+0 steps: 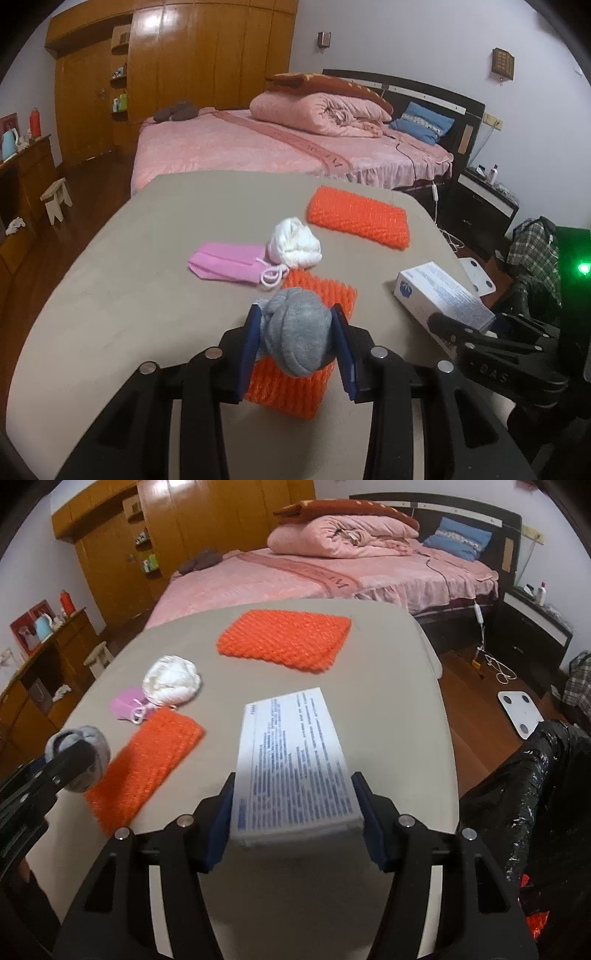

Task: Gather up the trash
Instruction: 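Carry sock and tissue box over the trash bin and open both grippers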

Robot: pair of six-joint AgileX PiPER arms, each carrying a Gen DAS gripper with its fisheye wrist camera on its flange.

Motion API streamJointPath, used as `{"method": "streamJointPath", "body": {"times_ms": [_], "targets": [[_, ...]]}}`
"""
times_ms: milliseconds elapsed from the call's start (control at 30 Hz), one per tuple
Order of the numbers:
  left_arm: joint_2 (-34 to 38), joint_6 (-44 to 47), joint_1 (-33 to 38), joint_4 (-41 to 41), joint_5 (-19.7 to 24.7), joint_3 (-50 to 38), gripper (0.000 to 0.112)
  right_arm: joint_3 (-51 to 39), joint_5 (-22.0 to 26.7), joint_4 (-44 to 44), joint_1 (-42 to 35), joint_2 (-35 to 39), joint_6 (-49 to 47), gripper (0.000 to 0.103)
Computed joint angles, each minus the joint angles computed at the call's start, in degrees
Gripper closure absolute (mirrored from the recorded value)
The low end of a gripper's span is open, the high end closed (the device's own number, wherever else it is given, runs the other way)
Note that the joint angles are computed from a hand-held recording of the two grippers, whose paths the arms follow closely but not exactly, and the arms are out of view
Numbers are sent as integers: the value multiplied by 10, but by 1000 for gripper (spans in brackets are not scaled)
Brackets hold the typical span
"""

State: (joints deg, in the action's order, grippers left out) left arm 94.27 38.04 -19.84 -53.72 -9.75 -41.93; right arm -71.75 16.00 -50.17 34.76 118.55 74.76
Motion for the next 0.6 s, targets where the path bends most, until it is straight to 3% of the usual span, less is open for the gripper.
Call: {"method": "streamJointPath", "body": {"times_ms": [100,167,233,400,600], "targets": [[10,-11,1,13,-4,-1,75,-17,3,-6,-3,20,14,33],[13,-26,6,29,-3,-1,75,-28,-3,26,-8,32,-16,33],[13,-30,10,33,-2,-1,75,-34,-4,44,-11,36,-40,45],[5,-24,14,27,-1,5,75,-10,-18,9,-12,11,-4,45],[-43,135,-11,-136,-7,7,75,40,-11,-53,-4,-77,47,45]]}}
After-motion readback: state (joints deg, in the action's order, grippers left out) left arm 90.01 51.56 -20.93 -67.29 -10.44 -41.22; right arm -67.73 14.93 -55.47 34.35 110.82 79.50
